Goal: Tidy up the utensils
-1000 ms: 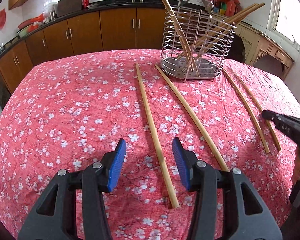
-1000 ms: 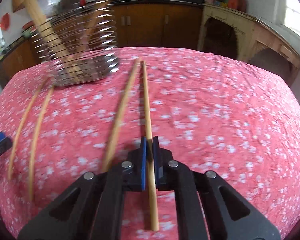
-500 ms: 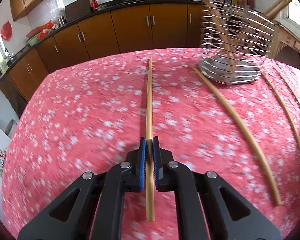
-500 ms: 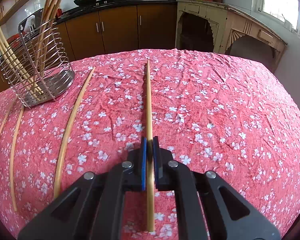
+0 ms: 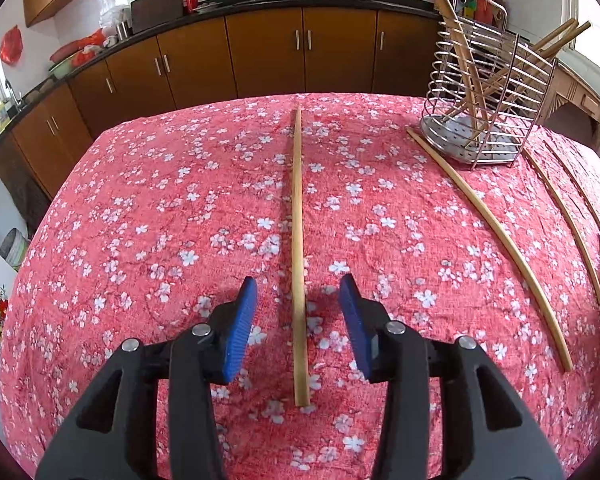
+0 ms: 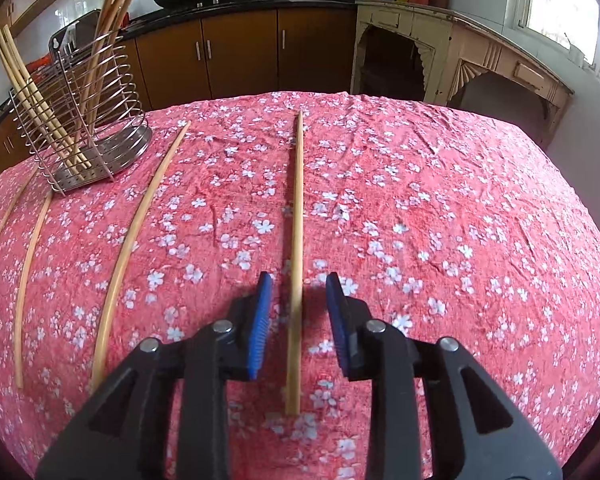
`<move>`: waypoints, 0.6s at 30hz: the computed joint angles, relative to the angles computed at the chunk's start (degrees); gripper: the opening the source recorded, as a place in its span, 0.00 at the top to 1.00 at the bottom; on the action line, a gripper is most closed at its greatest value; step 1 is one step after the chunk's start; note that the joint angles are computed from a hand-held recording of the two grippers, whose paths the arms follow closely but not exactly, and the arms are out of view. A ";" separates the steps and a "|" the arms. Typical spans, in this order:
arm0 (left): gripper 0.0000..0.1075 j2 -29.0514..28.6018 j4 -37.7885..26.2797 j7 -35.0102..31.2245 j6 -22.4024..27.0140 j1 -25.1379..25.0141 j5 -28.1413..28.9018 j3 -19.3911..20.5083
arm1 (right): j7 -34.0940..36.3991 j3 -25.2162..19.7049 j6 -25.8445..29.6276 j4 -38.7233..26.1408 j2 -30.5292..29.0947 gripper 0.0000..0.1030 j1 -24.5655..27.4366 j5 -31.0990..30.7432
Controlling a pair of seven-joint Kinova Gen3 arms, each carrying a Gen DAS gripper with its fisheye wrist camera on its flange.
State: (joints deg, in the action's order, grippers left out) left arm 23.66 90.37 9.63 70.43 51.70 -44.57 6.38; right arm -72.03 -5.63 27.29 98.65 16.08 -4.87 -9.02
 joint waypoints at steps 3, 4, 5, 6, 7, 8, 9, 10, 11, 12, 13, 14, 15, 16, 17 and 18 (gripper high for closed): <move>0.57 0.06 -0.21 -0.22 0.21 -0.13 0.15 -0.01 | -0.23 0.01 0.40 -0.53 0.28 0.70 -0.06 -0.15; 0.56 0.01 -0.27 -0.08 0.18 -0.16 0.25 -0.03 | -0.16 -0.08 0.56 -0.68 0.37 0.69 0.09 -0.37; 0.54 -0.14 -0.20 0.26 0.11 -0.10 0.37 -0.04 | 0.17 -0.32 0.54 -0.56 0.34 0.69 0.44 -0.82; 0.54 -0.47 0.32 0.87 -0.48 -0.17 0.38 -0.09 | 0.47 -0.54 0.80 -0.85 0.52 0.69 0.76 -1.31; 0.54 -0.80 0.83 1.08 -0.95 -0.37 0.29 -0.11 | 1.01 -0.75 0.64 -0.54 0.44 0.69 1.18 -1.75; 0.54 -0.73 0.72 1.13 -0.84 -0.36 0.27 -0.01 | 1.10 -0.69 0.64 -0.59 0.49 0.69 1.16 -1.83; 0.54 -0.96 1.17 1.00 -1.09 -0.64 0.23 -0.02 | 1.17 -0.62 0.65 -0.59 0.47 0.69 1.14 -1.84; 0.54 -0.81 0.97 0.91 -0.86 -0.65 0.24 0.07 | 1.29 -0.59 0.61 -0.45 0.41 0.69 1.17 -1.90; 0.54 -1.05 1.36 0.96 -1.18 -0.85 0.24 0.06 | 1.36 -0.58 0.65 -0.47 0.41 0.69 1.18 -2.00; 0.54 -1.02 1.31 1.04 -1.18 -0.86 0.22 0.13 | 1.43 -0.57 0.76 -0.63 0.48 0.69 1.21 -2.08; 0.54 -1.06 1.36 1.19 -1.29 -0.87 0.18 0.16 | 1.42 -0.54 0.79 -0.65 0.47 0.69 1.16 -2.12; 0.54 -1.00 1.33 1.20 -1.35 -0.94 0.15 0.17 | 1.32 -0.44 0.75 -0.54 0.39 0.68 1.03 -2.03; 0.54 -0.91 1.23 1.21 -1.30 -0.93 0.14 0.20 | 1.25 -0.38 0.82 -0.67 0.45 0.68 0.94 -1.98; 0.54 -0.85 1.15 1.22 -1.27 -0.91 0.14 0.21 | 1.23 -0.33 0.88 -0.67 0.41 0.68 0.92 -1.93; 0.54 -0.94 1.24 1.26 -1.30 -0.91 0.14 0.21 | 1.18 -0.30 0.89 -0.63 0.37 0.68 0.88 -1.90; 0.54 -0.92 1.22 1.30 -1.31 -0.90 0.12 0.21 | 0.64 0.07 0.78 -0.45 0.19 0.69 0.37 -1.31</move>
State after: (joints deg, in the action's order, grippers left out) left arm 22.74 91.58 10.92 69.12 50.80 -44.44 6.59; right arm -71.39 -5.56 28.08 98.20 16.27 -4.50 -10.34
